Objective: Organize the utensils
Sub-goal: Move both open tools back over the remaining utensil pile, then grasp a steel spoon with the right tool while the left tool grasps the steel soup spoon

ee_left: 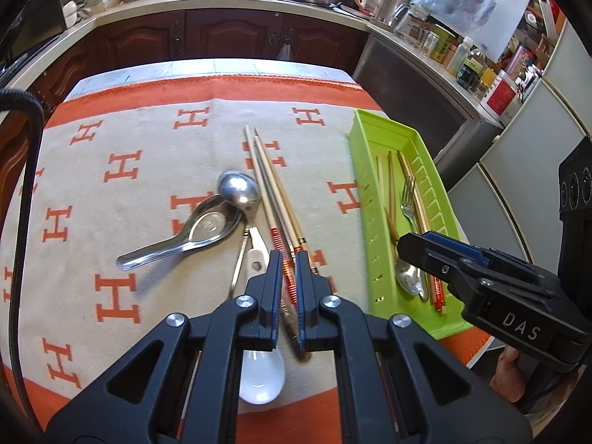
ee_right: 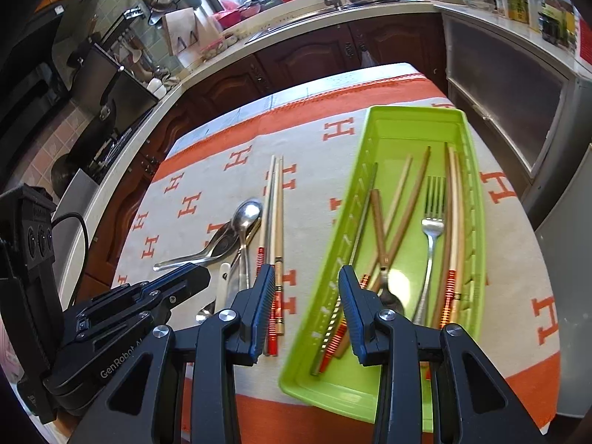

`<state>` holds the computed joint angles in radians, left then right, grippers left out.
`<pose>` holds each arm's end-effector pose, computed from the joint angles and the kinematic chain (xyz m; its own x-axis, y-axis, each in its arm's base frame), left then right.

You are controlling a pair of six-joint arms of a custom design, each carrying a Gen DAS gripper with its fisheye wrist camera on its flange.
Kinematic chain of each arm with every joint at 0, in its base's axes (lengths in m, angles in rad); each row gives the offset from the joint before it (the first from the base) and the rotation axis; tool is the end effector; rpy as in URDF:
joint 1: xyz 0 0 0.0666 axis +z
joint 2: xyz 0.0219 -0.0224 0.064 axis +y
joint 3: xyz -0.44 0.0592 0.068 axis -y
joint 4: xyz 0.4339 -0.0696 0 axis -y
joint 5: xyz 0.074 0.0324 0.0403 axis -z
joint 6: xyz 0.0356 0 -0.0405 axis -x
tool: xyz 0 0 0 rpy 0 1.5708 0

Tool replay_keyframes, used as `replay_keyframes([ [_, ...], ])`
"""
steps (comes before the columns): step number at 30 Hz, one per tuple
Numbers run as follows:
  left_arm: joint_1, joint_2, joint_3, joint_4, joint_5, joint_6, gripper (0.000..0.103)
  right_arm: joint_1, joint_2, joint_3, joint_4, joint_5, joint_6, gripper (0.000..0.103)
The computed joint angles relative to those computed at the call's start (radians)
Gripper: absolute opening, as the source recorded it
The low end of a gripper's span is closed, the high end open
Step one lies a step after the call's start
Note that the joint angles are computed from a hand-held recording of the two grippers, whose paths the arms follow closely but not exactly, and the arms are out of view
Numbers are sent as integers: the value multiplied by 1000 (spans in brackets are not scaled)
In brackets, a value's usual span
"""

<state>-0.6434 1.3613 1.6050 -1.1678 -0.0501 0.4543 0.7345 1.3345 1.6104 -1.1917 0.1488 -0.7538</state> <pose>0.3879 -0.2892 0.5923 -0.8261 0.0716 -0.5590 0.2365 0.9444 -0.2285 0.3518 0.3100 0.6058 -0.8369 0.1562 -0.5246 -0.0316 0.9430 0.3312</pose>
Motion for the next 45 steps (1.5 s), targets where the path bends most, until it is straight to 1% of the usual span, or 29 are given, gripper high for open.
replay_keyframes([
  [2, 14, -10, -12, 4, 11, 4, 4, 2, 15, 16, -5, -2, 6, 36],
  [6, 53, -38, -55, 27, 58, 14, 4, 19, 48, 51, -16, 8, 10, 36],
  [10, 94, -63, -100, 42, 109, 31, 4, 19, 74, 75, -24, -4, 18, 36],
  [16, 148, -92, -161, 63, 159, 72, 4, 24, 121, 103, -27, -26, 18, 36],
  [20, 177, -97, -177, 74, 184, 86, 4, 23, 148, 115, -20, -47, 25, 36],
  [26, 211, -96, -179, 88, 189, 78, 4, 14, 197, 141, 10, -67, 68, 36],
  [28, 226, -94, -179, 83, 205, 72, 4, 9, 225, 162, 9, -85, 83, 30],
  [30, 239, -94, -182, 75, 218, 66, 4, 2, 254, 184, 15, -114, 104, 28],
  [32, 251, -100, -190, 73, 226, 64, 4, 1, 282, 210, 2, -104, 116, 26],
  [37, 281, -110, -203, 72, 248, 52, 5, -9, 350, 264, -8, -161, 135, 19],
  [41, 318, -119, -206, 80, 263, 56, 5, -7, 392, 304, -24, -168, 150, 19],
  [45, 369, -112, -196, 95, 301, 69, 5, -10, 411, 324, -26, -172, 156, 19],
])
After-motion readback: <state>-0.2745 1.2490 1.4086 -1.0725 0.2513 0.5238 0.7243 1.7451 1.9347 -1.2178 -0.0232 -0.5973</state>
